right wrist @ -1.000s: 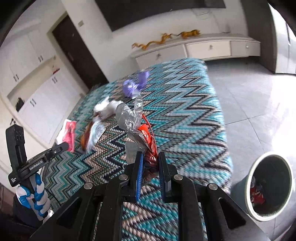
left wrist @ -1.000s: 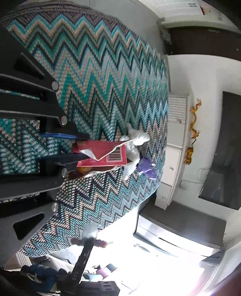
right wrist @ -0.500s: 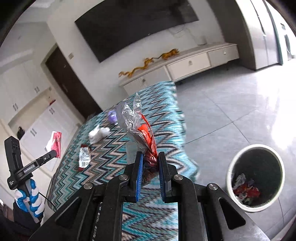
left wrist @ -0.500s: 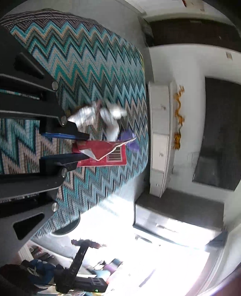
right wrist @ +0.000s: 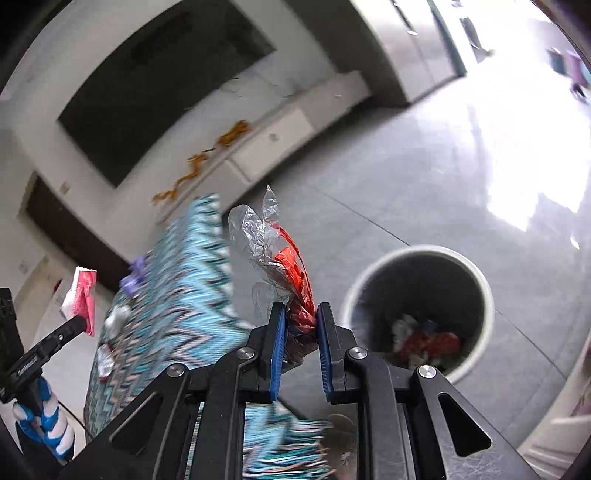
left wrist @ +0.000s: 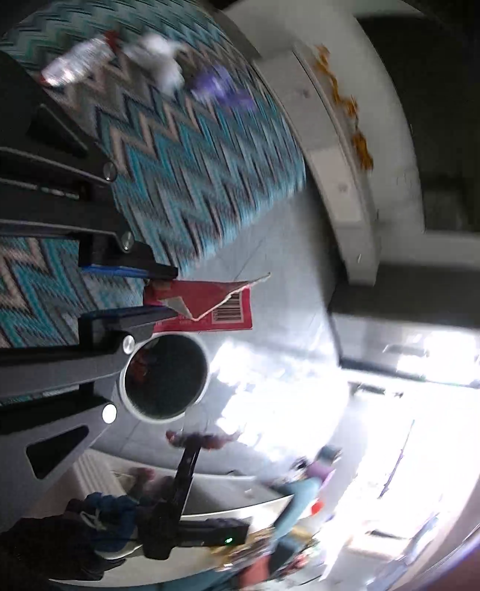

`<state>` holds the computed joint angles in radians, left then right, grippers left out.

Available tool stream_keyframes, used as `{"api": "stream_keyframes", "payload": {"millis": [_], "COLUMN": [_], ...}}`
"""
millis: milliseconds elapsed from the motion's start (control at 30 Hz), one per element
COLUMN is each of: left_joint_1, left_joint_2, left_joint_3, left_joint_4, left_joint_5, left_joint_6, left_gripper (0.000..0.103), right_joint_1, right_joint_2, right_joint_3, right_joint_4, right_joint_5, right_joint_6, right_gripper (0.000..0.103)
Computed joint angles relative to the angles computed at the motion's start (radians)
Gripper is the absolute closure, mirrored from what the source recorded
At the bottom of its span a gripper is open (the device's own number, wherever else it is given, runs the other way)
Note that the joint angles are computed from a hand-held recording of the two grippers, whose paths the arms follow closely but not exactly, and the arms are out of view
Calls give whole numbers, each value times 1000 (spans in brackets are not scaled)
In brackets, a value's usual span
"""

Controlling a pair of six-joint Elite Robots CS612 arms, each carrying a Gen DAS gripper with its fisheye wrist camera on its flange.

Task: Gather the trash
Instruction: 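Carry both wrappers over the white bin and open both tools to drop them, then move both tools back to the remaining trash on the blanket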

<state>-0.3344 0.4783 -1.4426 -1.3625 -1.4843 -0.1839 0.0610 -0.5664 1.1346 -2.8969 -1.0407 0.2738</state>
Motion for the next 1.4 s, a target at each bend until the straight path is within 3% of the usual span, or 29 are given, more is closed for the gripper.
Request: {"api": "stream_keyframes", "payload": {"millis": [200, 400, 567, 633, 967, 1267, 1400], "left_joint_1": [-38, -51, -47, -46, -54, -84, -101], "left_joint_2": [-73, -130, -162, -167, -135, -61, -32], "left_joint_3": [216, 396, 503, 521, 416, 212, 127], "left_joint_4": [-51, -94, -144, -149, -112, -88, -75], "left_joint_5": [-43, -90, -172, -189, -134, 48, 195], "left_joint_6": [76, 85, 32, 11, 25, 32, 34], "left_gripper": [90, 85, 60, 57, 57, 47, 47], "right_joint_1": [-11, -9, -13, -15, -23, -17, -8], "right_joint_2": [55, 100, 119, 118, 91, 32, 1], "right_joint_3": [-85, -164, -185, -178, -120, -37, -3], "right_joint_4": [74, 149, 179, 185, 146, 48, -1], "right_joint_5": [-46, -91, -115, -122, -107, -93, -79], "right_joint_6": [43, 50, 64, 68, 96, 87, 56], "right_gripper": [83, 82, 69, 69, 69, 63, 60]}}
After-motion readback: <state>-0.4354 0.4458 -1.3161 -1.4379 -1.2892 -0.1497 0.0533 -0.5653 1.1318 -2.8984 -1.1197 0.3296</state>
